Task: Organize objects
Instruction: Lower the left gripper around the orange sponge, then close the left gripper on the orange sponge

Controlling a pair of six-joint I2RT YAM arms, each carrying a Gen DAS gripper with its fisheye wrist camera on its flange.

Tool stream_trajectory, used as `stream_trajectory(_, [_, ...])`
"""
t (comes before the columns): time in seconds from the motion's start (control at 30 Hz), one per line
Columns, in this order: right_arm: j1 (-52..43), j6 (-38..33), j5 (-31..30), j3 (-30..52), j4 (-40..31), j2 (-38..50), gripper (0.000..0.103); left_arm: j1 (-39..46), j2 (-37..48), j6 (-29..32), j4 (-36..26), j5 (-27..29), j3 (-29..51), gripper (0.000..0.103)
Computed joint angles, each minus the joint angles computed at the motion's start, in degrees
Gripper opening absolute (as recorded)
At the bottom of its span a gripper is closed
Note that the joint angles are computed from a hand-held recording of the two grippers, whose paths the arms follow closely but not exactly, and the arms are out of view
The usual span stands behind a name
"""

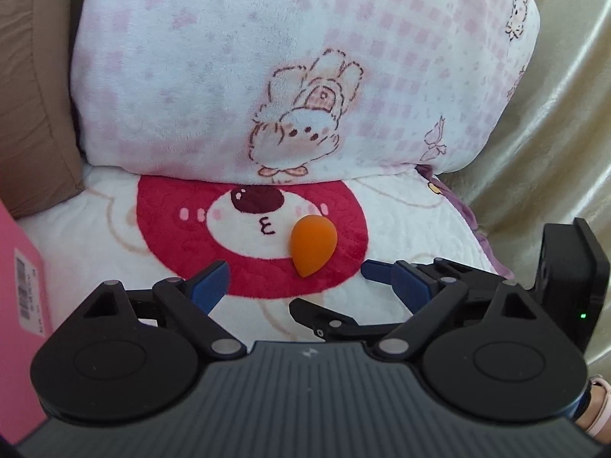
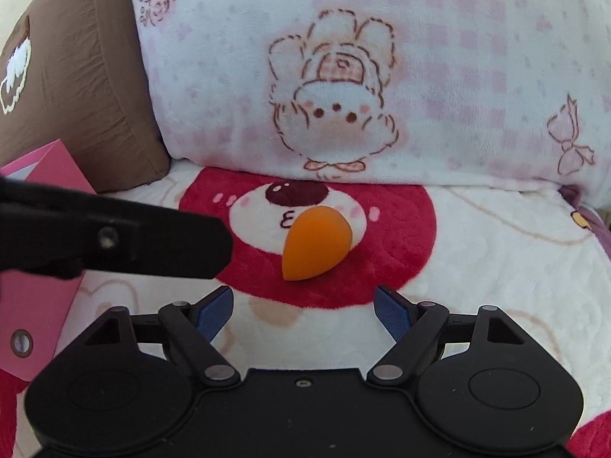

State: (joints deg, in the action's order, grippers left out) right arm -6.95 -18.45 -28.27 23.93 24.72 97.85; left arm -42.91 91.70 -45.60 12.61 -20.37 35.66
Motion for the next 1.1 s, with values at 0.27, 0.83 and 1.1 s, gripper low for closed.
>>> stream_trajectory(0.27, [-1.47,-0.19,-3.09,2.43,1.69,2.86,0.075,3.81,12.05,2.25,6.17,4.14,5.34,0.081])
stream_trajectory(0.83, [-2.25,-7.14,-5.9,1.37,8.28,7.1,0.042,4.77,17.8,4.84,7.89,5.53,10.1,0.035])
stream_trajectory(1.1, [-1.02,-7.15,-3.45,-1.54,12.08,6.9,0.042,4.46,15.52,4.13,7.12,7.44,8.43,0.035])
